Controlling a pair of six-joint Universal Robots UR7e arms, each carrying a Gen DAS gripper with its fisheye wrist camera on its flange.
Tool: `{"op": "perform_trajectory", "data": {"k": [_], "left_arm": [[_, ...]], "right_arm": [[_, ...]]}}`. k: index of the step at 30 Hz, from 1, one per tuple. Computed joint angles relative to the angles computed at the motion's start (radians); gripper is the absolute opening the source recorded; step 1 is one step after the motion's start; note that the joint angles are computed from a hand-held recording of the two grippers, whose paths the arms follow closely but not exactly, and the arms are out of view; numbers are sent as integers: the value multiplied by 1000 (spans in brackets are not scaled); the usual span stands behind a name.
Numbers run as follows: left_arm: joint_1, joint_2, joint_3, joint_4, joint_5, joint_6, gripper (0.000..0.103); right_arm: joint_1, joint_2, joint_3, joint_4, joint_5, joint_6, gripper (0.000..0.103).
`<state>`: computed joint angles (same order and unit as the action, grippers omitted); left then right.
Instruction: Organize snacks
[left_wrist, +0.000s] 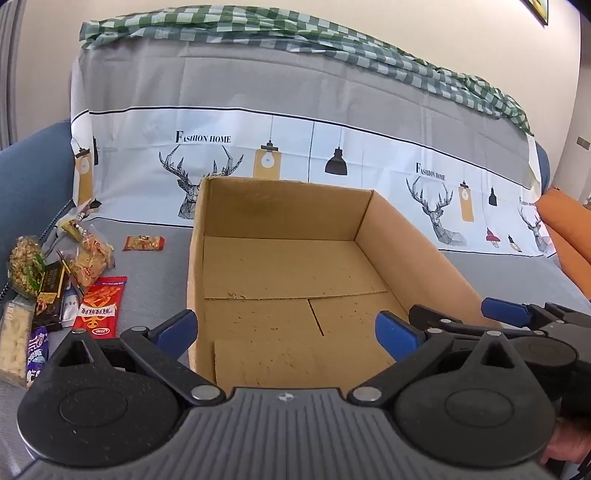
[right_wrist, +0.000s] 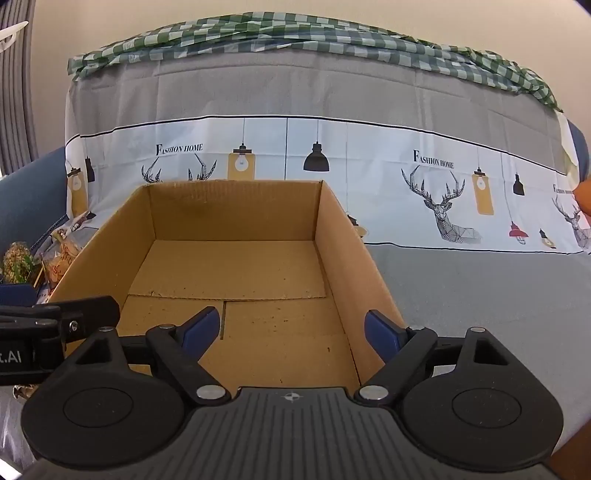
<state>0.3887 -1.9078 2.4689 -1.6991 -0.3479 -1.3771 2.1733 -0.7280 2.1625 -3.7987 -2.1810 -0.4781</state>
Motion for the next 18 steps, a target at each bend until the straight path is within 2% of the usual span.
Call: {"op": "perform_trajectory", "data": {"k": [10, 18], "left_arm": [[5, -8, 0, -16, -16, 10, 102], [1, -7, -1, -10, -15, 4, 102]], "right_arm": [[-10, 5, 6, -29, 22, 13, 86], [-8, -8, 6, 1, 24, 21, 83]]}}
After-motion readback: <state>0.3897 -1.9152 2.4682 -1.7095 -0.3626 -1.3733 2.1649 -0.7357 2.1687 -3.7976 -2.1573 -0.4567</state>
